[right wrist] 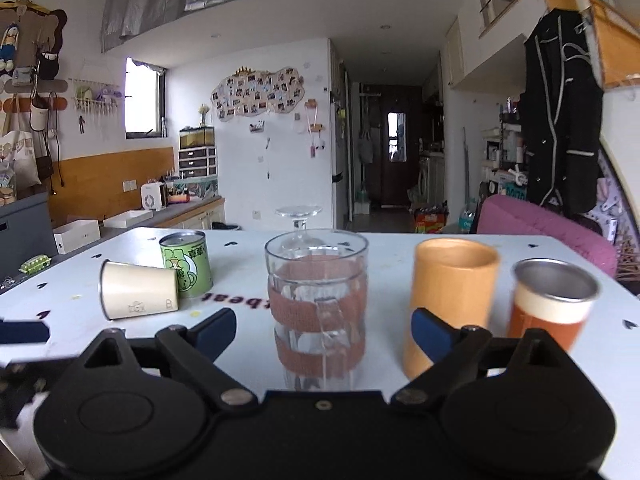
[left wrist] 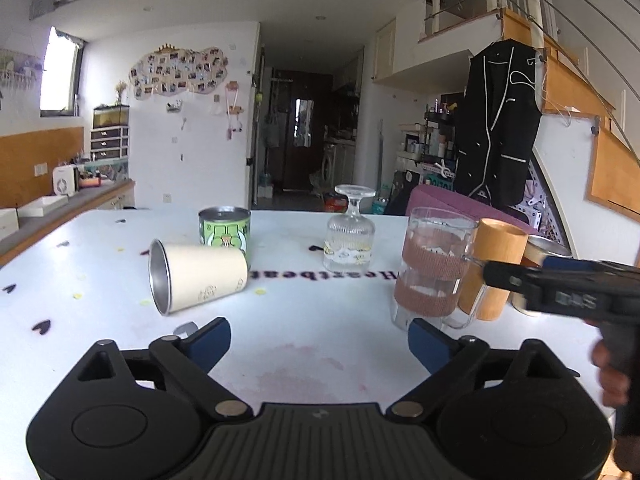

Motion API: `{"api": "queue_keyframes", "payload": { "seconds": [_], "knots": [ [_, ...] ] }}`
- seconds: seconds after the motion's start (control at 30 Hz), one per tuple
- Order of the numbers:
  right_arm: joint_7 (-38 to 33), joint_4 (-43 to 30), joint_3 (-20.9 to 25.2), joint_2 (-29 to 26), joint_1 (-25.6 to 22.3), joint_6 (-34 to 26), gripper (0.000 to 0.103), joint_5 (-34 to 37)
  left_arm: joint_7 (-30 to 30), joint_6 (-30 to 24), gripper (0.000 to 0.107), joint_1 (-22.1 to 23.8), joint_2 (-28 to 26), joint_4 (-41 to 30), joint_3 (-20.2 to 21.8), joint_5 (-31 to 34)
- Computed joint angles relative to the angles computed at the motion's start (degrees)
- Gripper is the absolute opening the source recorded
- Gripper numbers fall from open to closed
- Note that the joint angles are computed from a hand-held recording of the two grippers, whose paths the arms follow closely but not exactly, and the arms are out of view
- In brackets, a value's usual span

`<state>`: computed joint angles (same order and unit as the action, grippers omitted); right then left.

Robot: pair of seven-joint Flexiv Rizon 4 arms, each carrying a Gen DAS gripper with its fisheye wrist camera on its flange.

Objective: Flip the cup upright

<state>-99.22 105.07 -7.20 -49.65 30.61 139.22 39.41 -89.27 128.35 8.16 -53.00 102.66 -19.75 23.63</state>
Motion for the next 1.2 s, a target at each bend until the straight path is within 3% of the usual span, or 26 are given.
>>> {"api": "queue_keyframes", "payload": {
  "seconds": [0.13,0.53,0.7,1.2],
  "knots": [
    [-0.48,4.11,1.12,1.74,0.58,4.13,0.097,1.78,0.69,2.53,0.102,-2.75,1.09,1.29,2.74,-2.96],
    [-6.22,7.75,3.55,4.17,1.53,8.73,0.099,9.90,2.29,7.57,0.103,-7.18,3.14,4.48,7.21,-7.56],
    [-8.22,7.59,4.62,4.66,0.97,9.63,0.103,11.85,2.33,8.53,0.103,-7.46,3.44,5.10,7.57,-7.97],
    [-9.67,7.55,6.62,4.59,-0.16,11.50,0.103,12.27,2.36,8.99,0.103,-7.77,3.50,5.37,8.00,-8.63]
  ]
}}
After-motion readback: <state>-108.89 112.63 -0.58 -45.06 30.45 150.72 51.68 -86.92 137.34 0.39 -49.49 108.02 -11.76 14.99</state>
